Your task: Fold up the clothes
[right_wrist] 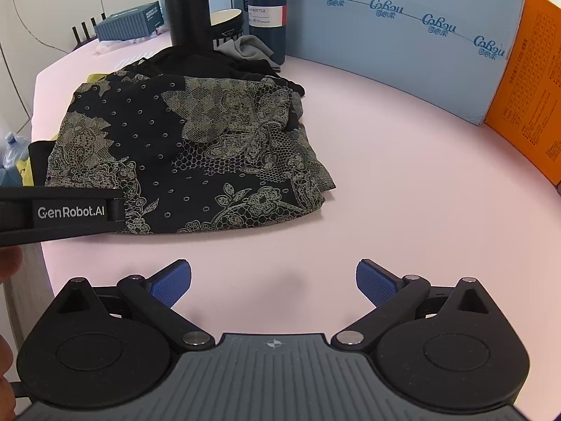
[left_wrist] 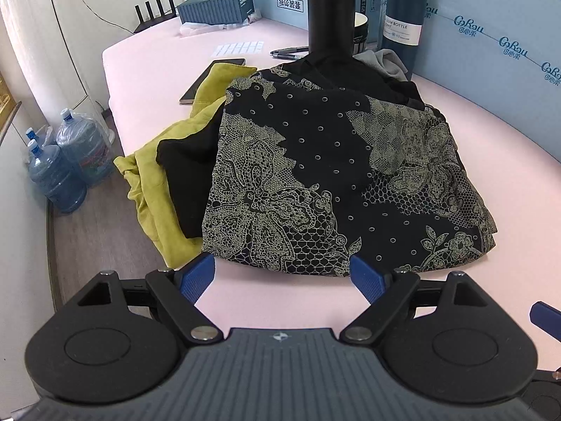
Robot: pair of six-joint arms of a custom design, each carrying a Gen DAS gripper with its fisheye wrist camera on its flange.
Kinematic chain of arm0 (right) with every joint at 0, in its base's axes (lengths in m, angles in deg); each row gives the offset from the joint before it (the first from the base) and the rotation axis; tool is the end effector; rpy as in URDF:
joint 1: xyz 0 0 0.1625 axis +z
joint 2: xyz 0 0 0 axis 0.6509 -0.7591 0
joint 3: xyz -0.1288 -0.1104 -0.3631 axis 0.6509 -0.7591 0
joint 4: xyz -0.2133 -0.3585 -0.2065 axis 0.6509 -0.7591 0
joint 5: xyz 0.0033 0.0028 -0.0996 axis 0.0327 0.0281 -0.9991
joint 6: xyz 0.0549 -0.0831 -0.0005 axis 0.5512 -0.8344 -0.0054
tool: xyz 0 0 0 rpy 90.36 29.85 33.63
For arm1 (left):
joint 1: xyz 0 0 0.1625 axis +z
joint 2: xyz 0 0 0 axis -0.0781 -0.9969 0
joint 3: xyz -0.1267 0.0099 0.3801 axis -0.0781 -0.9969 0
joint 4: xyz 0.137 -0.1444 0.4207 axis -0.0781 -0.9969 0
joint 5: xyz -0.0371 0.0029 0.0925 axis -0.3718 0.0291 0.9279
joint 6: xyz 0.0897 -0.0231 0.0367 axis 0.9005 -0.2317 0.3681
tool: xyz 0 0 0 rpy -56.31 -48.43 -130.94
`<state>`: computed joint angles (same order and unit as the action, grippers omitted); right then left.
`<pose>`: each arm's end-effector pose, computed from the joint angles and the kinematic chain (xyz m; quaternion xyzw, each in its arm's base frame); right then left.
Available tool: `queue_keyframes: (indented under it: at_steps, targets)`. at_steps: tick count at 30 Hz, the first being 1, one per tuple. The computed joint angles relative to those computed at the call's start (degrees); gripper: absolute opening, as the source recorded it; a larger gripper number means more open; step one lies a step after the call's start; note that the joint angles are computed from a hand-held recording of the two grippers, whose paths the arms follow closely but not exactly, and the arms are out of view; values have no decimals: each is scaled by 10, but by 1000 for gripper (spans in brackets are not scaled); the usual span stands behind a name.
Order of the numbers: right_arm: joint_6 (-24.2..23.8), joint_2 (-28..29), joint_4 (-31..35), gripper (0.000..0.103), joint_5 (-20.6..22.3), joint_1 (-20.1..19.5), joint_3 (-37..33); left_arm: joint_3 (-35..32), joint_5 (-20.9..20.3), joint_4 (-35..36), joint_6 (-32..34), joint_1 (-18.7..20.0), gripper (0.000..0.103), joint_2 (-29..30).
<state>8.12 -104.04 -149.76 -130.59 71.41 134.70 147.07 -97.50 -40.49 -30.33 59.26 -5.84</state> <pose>0.3248 -0.5937 0.0063 0.3048 -0.8833 0.2153 0.2839 -0.1217 -0.5689 0.2401 -0.1895 0.7651 -0.3948 0.4720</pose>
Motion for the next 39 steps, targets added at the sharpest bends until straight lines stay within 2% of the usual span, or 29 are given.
queue_keyframes:
  at_steps: [7,15,20,28,39]
  targets:
    - [-9,8,6,102,2,0,-7,1,-2,-9,15,7,83,-2]
    - [-4,2,-4,102,32,-17,-9,3,-9,-16,31,11,83,-8]
    - [-11,12,0,102,4,-12,-14,-1,-15,-8,26,14,83,-7]
    - [-45,24,-6,102,-39,0,-12,3,-32,-42,60,20,83,-4]
    - [-46,17,0,102,-34,3,-1,7,-34,-80,99,21,84,-2]
